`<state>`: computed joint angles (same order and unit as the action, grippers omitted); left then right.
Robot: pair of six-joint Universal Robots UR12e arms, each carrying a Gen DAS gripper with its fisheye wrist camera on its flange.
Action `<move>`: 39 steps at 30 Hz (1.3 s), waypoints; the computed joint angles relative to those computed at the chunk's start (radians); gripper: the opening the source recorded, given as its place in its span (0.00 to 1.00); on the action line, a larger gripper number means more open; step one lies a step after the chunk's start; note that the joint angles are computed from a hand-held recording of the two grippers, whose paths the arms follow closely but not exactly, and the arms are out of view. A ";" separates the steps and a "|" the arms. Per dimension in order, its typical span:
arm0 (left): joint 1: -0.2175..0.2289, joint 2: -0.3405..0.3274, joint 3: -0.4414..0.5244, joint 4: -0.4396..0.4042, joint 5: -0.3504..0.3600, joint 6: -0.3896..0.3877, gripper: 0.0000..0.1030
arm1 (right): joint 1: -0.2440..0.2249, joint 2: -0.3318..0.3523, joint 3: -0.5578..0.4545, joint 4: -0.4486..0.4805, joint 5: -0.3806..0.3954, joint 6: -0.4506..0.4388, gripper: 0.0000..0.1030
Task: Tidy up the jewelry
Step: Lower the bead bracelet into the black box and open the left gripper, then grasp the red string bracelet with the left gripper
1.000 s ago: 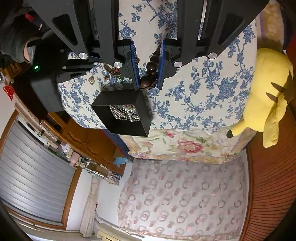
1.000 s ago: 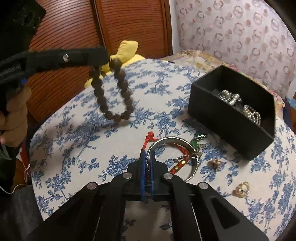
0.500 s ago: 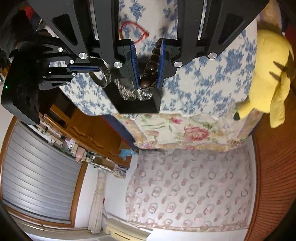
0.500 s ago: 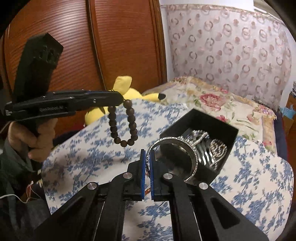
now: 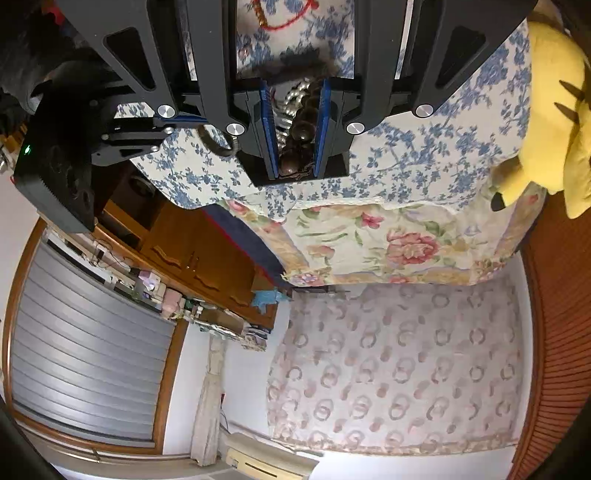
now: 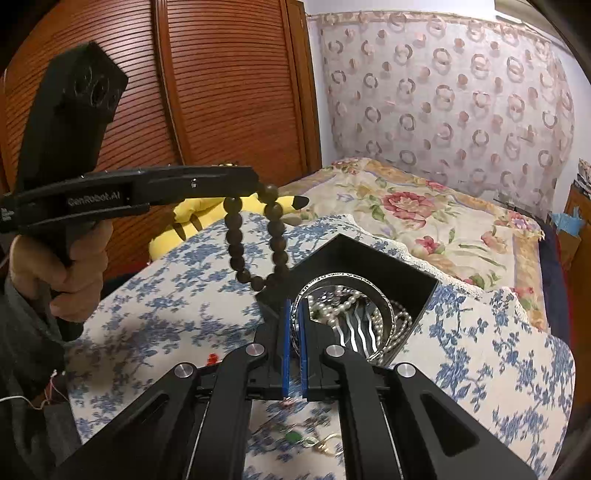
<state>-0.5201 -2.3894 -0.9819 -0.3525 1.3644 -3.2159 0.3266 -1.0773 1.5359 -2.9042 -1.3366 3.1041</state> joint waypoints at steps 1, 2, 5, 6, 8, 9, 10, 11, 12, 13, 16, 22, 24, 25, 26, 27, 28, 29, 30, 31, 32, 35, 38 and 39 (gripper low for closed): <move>-0.001 -0.008 0.014 -0.009 0.001 0.002 0.17 | -0.001 0.006 -0.006 0.003 -0.001 -0.004 0.05; -0.002 -0.016 0.026 -0.017 0.000 0.002 0.17 | -0.003 0.015 -0.015 0.009 0.001 -0.006 0.05; -0.002 -0.042 0.070 -0.054 -0.008 0.000 0.17 | -0.004 0.030 -0.031 0.024 -0.002 -0.006 0.05; -0.002 -0.050 0.082 -0.064 -0.011 0.002 0.17 | -0.005 0.036 -0.036 0.029 -0.001 -0.005 0.05; -0.002 -0.063 0.104 -0.083 -0.014 0.006 0.17 | -0.007 0.045 -0.045 0.043 0.004 -0.004 0.05; -0.002 -0.071 0.117 -0.094 -0.017 0.008 0.17 | -0.007 0.050 -0.048 0.049 0.004 -0.006 0.05; -0.003 -0.076 0.124 -0.102 -0.018 0.009 0.17 | -0.007 0.052 -0.050 0.052 0.001 -0.008 0.06; -0.003 -0.084 0.136 -0.115 -0.020 0.011 0.17 | -0.006 0.056 -0.052 0.058 -0.003 -0.010 0.07; -0.003 -0.089 0.145 -0.126 -0.023 0.012 0.17 | -0.006 0.058 -0.052 0.059 -0.004 -0.010 0.10; -0.003 -0.094 0.152 -0.136 -0.028 0.014 0.17 | -0.005 0.059 -0.053 0.060 -0.013 -0.007 0.10; -0.006 -0.109 0.176 -0.172 -0.020 0.021 0.18 | -0.007 0.061 -0.052 0.056 -0.022 0.005 0.11; -0.005 -0.104 0.160 -0.187 -0.019 0.008 0.27 | -0.010 0.026 -0.005 0.015 -0.051 0.025 0.11; -0.005 -0.095 0.143 -0.181 -0.015 0.008 0.36 | -0.011 0.008 0.022 -0.007 -0.062 0.040 0.11; -0.005 -0.089 0.131 -0.174 -0.015 0.009 0.36 | -0.011 -0.001 0.035 -0.012 -0.070 0.048 0.11; -0.006 -0.081 0.115 -0.166 -0.013 0.010 0.36 | -0.011 -0.008 0.046 -0.015 -0.077 0.053 0.11; -0.006 -0.067 0.088 -0.153 -0.013 0.016 0.36 | -0.009 -0.021 0.066 -0.017 -0.092 0.061 0.11; -0.006 -0.057 0.068 -0.148 -0.011 0.019 0.38 | -0.009 -0.027 0.076 -0.018 -0.100 0.064 0.11; -0.007 -0.048 0.050 -0.143 -0.007 0.022 0.38 | -0.008 -0.034 0.087 -0.017 -0.109 0.067 0.11; -0.007 -0.034 0.021 -0.134 -0.005 0.028 0.38 | -0.007 -0.043 0.104 -0.017 -0.115 0.071 0.11; -0.007 -0.021 -0.005 -0.130 -0.008 0.035 0.39 | -0.007 -0.052 0.121 -0.014 -0.120 0.076 0.11; -0.007 -0.014 -0.020 -0.129 -0.006 0.037 0.39 | -0.007 -0.057 0.131 -0.011 -0.122 0.081 0.11; -0.005 0.012 -0.076 -0.134 -0.001 0.036 0.43 | -0.002 -0.069 0.164 0.007 -0.142 0.090 0.11; -0.005 0.033 -0.127 -0.146 0.016 0.041 0.45 | 0.001 -0.070 0.179 0.022 -0.141 0.095 0.13; -0.005 0.039 -0.140 -0.151 0.020 0.044 0.45 | 0.003 -0.069 0.180 0.024 -0.139 0.096 0.13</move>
